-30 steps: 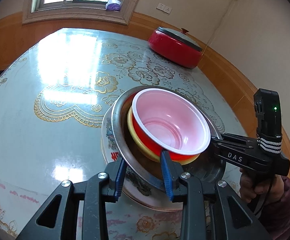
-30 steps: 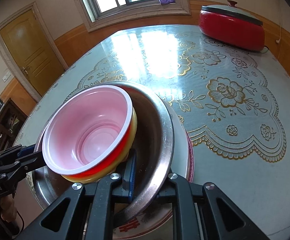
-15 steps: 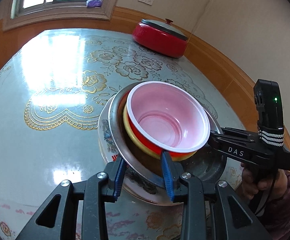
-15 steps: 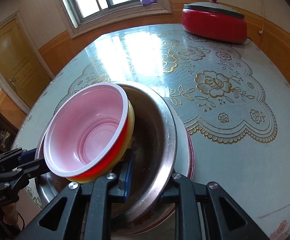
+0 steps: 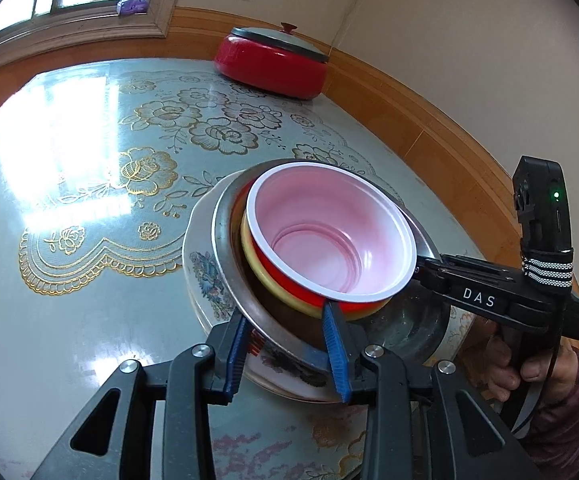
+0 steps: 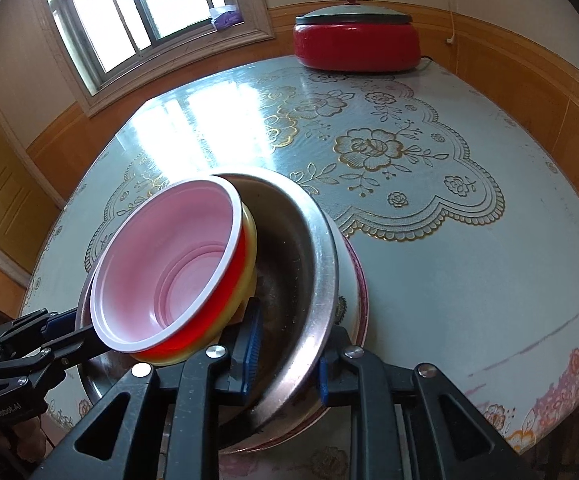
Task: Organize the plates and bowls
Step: 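Carry the steel bowl with both tools over the white plate stack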
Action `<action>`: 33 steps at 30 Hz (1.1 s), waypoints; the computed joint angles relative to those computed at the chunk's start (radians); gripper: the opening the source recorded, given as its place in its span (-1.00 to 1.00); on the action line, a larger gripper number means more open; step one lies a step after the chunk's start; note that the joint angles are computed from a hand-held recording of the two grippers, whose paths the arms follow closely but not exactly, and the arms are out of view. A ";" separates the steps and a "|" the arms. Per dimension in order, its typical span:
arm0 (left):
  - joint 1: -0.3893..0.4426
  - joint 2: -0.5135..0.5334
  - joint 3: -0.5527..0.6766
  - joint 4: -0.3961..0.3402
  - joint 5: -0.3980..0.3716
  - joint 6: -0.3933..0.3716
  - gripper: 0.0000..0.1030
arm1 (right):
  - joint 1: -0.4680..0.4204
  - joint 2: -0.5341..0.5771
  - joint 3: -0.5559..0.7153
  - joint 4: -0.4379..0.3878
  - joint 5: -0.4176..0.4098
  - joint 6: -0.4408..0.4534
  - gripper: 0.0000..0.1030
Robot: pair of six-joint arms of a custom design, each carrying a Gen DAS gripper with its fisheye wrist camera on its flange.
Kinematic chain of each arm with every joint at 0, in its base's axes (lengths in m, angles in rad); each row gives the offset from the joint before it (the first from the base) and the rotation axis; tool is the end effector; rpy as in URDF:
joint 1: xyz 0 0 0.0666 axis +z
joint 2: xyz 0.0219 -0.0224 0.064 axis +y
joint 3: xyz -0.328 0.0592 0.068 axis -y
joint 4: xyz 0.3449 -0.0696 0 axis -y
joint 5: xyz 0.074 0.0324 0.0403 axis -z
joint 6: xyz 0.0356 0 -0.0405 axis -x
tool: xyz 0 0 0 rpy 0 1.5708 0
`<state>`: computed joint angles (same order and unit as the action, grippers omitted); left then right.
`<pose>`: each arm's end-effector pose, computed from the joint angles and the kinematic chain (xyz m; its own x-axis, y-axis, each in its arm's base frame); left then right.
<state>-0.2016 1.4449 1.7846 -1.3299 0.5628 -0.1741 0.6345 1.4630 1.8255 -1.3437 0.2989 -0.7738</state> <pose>0.4177 -0.1052 0.4923 -0.7278 0.2983 -0.6175 0.5911 0.7294 -0.3444 0.3581 0.2500 0.4964 -0.7825 0.2533 -0.5687 0.1569 0.9643 0.2135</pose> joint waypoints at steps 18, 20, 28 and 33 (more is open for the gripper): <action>0.039 0.007 0.014 -0.037 0.083 -0.105 -0.13 | 0.049 -0.016 -0.011 -0.028 0.091 -0.176 -0.64; 0.055 -0.001 0.011 -0.037 0.095 -0.108 -0.11 | 0.056 -0.016 -0.007 -0.034 0.097 -0.192 -0.64; 0.099 -0.009 0.004 -0.027 0.090 -0.099 -0.12 | 0.072 -0.040 -0.042 -0.003 0.091 -0.261 -0.63; 0.100 -0.016 0.005 -0.033 0.092 -0.111 -0.13 | 0.086 -0.061 -0.061 0.010 0.118 -0.295 -0.59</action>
